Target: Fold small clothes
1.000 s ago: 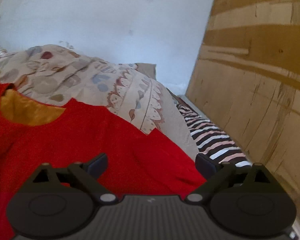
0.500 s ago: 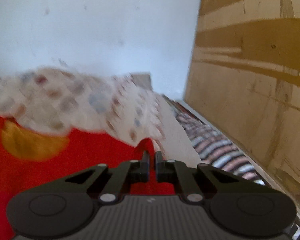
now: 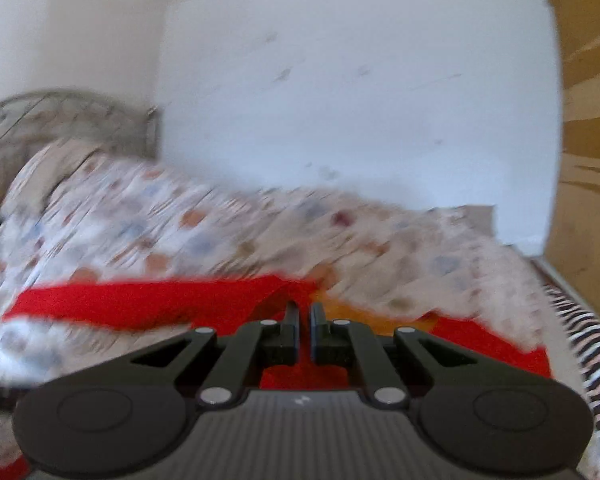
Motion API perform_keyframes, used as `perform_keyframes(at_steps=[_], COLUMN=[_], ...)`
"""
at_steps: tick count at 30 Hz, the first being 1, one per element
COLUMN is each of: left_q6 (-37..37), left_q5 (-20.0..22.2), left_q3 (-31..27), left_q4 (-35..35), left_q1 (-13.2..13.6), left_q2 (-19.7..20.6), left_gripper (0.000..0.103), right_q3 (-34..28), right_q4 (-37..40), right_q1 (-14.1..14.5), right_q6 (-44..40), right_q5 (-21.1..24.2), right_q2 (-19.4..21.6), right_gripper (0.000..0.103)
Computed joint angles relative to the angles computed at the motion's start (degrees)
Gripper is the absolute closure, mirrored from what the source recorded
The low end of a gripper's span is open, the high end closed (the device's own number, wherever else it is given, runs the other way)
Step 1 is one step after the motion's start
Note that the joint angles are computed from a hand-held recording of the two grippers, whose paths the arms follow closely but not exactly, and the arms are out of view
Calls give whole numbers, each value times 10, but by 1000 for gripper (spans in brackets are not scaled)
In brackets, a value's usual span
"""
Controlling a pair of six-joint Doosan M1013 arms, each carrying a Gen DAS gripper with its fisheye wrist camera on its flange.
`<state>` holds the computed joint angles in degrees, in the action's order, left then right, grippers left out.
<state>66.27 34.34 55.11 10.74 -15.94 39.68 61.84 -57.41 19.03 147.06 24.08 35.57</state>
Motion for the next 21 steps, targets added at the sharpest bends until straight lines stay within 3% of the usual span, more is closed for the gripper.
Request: perform_keyframes(at_steps=[2,4,6,7,8,12,14,18,21], left_q6=[-2,-6,-2,4,12,72,122,223,264], left_q5=[0,-6,-14,-17,-20,-37,-59,-73,-33], left_q3=[1,6,8,7,6,-8,-13,-52,-109], left_q4=[4,13,19,16,9,-62,-125,-237,-276], left_q1=[0,0,-2,-3,-4,-7,-9,-18,-26], left_q2=[0,-2,-3,-2,-1,8,12,37,67], left_gripper=[1,1,1,1,1,1,1,1,1], right_q3=[-6,-1,12,28,42,93,121,153,155], right_q4=[108,170,220,222,199,78,-7,-88,-77], right_q1=[2,4,3,3,3,5,3,-2,-12], right_q6=[-98,-153,-197,-194,-170,-44,55,139,145], right_q5=[5,10,6,-5,-13,-7,3,68,140], right_q2=[7,8,0,-8,-16,-48,-64,-85,-89], right_gripper=[96,92,76,56,40,21,3,0,0])
